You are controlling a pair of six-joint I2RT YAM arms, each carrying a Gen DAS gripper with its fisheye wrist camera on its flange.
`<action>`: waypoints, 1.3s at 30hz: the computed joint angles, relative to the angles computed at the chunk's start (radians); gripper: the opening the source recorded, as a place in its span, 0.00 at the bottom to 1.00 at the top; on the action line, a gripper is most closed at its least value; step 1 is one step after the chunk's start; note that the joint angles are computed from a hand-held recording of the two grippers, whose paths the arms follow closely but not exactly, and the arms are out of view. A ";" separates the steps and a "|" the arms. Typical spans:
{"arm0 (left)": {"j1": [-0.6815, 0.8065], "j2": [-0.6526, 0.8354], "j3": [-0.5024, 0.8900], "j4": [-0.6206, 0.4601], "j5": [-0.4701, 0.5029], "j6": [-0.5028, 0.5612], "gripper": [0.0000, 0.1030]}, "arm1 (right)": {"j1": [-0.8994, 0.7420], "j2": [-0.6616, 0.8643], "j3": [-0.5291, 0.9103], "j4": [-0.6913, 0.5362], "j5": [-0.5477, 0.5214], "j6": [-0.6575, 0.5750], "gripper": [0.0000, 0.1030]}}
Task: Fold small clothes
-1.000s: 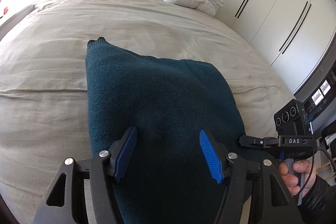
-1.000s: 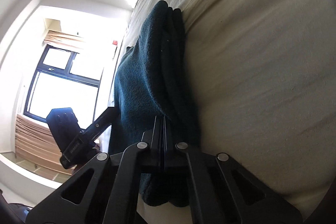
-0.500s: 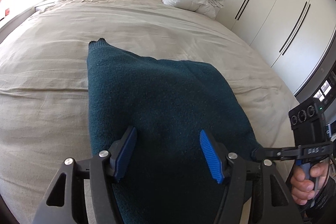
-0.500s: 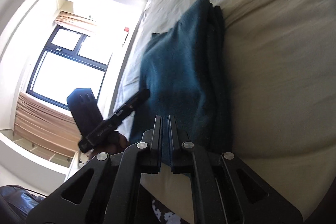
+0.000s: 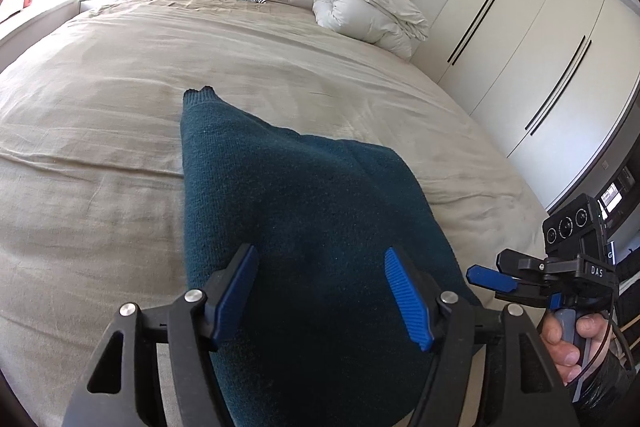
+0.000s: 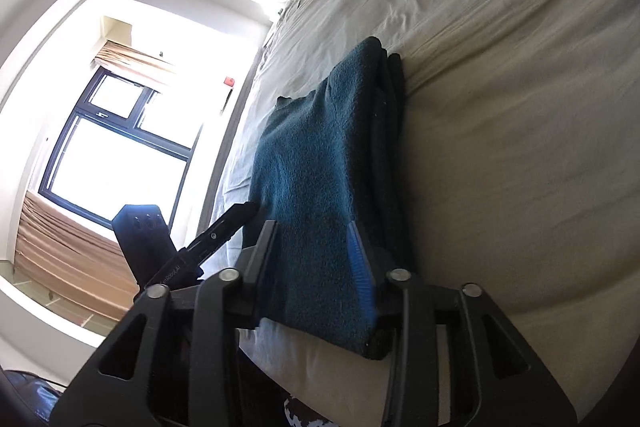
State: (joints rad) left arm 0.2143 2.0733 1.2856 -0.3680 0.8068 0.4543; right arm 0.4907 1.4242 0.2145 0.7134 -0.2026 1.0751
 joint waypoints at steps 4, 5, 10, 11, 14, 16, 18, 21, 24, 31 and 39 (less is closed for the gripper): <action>-0.004 -0.035 -0.042 0.037 -0.015 0.002 0.72 | -0.008 0.101 0.073 0.020 -0.037 -0.023 0.50; -0.007 -0.035 -0.043 0.035 -0.021 0.005 0.73 | -0.026 0.146 0.086 0.039 -0.054 -0.018 0.50; 0.000 -0.056 -0.059 0.032 -0.024 0.007 0.73 | -0.082 0.221 0.044 0.182 -0.085 0.066 0.49; 0.004 -0.069 -0.066 0.039 -0.025 0.001 0.73 | -0.076 0.146 0.035 0.098 -0.047 0.033 0.49; 0.020 -0.137 -0.113 0.093 -0.023 -0.029 0.76 | -0.076 -0.042 0.003 -0.062 0.023 -0.004 0.51; 0.032 -0.218 -0.176 0.175 -0.030 -0.058 0.82 | -0.047 -0.229 0.002 -0.237 0.120 -0.040 0.51; 0.045 -0.333 -0.272 0.308 -0.047 -0.092 0.97 | 0.017 -0.381 0.060 -0.458 0.265 -0.098 0.51; 0.079 -0.486 -0.383 0.484 -0.054 -0.141 1.00 | 0.157 -0.480 0.195 -0.717 0.539 -0.154 0.61; 0.109 -0.597 -0.437 0.577 -0.086 -0.209 1.00 | 0.337 -0.450 0.359 -0.886 0.890 -0.154 0.84; 0.197 -0.764 -0.490 0.704 -0.068 -0.336 1.00 | 0.650 -0.400 0.623 -1.131 1.453 -0.249 1.00; 0.153 -0.863 -0.491 0.523 -0.220 -0.165 1.00 | 0.756 -0.318 0.854 -1.499 1.436 -0.003 1.00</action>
